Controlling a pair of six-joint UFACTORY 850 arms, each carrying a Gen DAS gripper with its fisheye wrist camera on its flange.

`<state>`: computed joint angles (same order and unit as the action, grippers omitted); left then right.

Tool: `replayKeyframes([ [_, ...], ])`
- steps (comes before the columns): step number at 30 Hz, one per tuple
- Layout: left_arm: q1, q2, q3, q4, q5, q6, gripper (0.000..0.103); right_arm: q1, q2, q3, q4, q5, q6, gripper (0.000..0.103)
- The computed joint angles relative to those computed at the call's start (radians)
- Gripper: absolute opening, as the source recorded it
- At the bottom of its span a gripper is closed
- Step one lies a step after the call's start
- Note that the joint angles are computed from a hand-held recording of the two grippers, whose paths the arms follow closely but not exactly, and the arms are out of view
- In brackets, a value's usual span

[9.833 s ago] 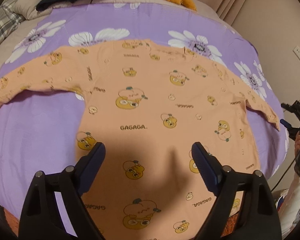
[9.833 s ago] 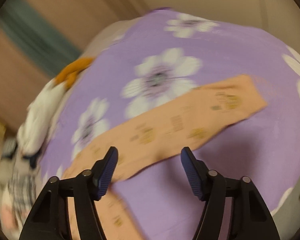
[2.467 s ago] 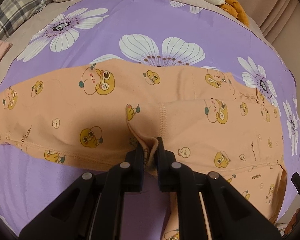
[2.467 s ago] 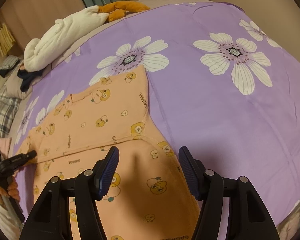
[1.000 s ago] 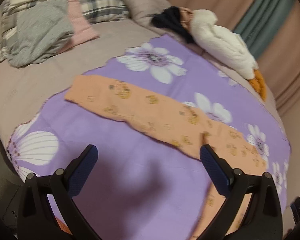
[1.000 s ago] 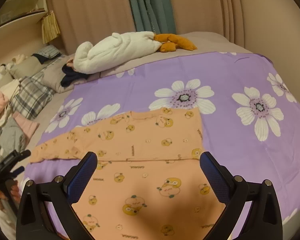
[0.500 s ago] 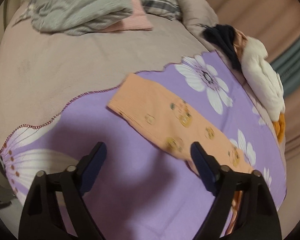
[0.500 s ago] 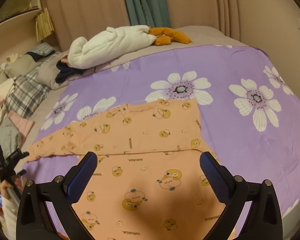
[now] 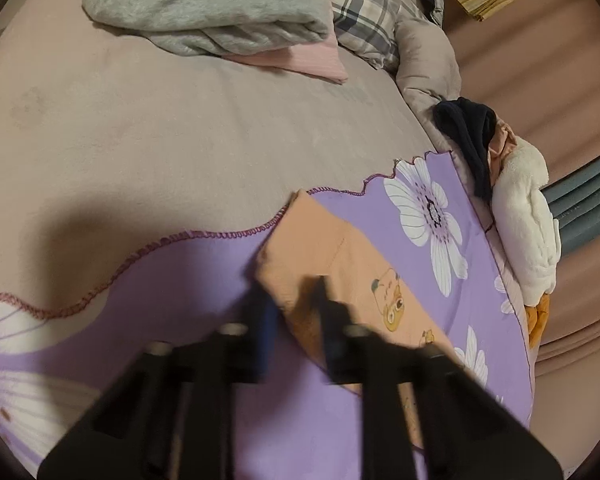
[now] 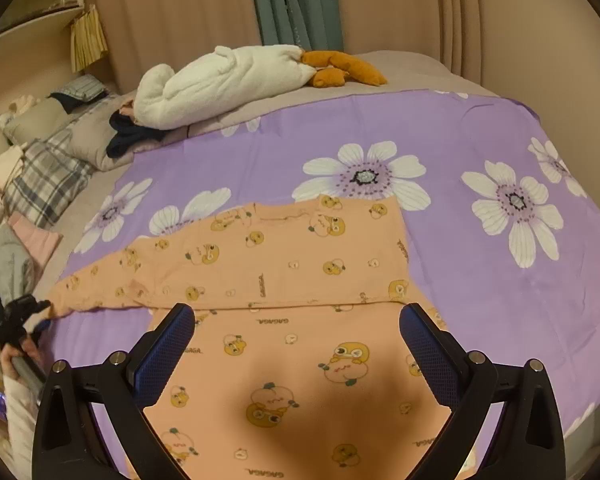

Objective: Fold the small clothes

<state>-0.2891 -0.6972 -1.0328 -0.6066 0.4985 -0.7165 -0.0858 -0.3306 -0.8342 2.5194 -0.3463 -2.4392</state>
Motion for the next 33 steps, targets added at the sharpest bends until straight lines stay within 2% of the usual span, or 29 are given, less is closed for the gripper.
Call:
replayKeyframes([
  [2, -0.01, 0.002, -0.013, -0.075, -0.014, 0.093, 0.004, 0.001, -0.003, -0.002, 0.004, 0.006, 0.001, 0.101],
  [3, -0.024, 0.013, -0.009, -0.105, 0.009, 0.137, 0.005, 0.0, -0.003, -0.001, 0.004, 0.006, 0.003, 0.101],
  [5, -0.039, 0.033, 0.003, -0.094, 0.046, 0.144, 0.005, -0.004, -0.002, 0.0, 0.007, 0.001, 0.004, 0.101],
  [11, -0.085, 0.092, -0.006, -0.075, 0.097, 0.209, 0.005, -0.01, 0.005, 0.008, 0.034, -0.007, -0.012, 0.101],
  [14, -0.125, 0.106, -0.043, -0.067, 0.096, 0.297, 0.005, -0.012, 0.009, 0.015, 0.055, -0.015, -0.036, 0.101],
  [17, -0.152, 0.096, -0.089, -0.009, 0.082, 0.318, 0.005, -0.019, 0.009, 0.018, 0.04, -0.025, -0.013, 0.101],
  [25, -0.224, 0.014, -0.258, 0.105, -0.028, 0.402, 0.005, -0.04, 0.013, 0.03, 0.026, -0.044, 0.012, 0.101],
  [31, -0.272, -0.103, -0.419, 0.152, -0.189, 0.5, 0.005, -0.056, 0.007, 0.032, 0.008, -0.046, 0.044, 0.101],
  [33, -0.283, -0.144, -0.469, 0.192, -0.245, 0.489, 0.006, -0.061, 0.003, 0.031, 0.0, -0.044, 0.054, 0.101],
])
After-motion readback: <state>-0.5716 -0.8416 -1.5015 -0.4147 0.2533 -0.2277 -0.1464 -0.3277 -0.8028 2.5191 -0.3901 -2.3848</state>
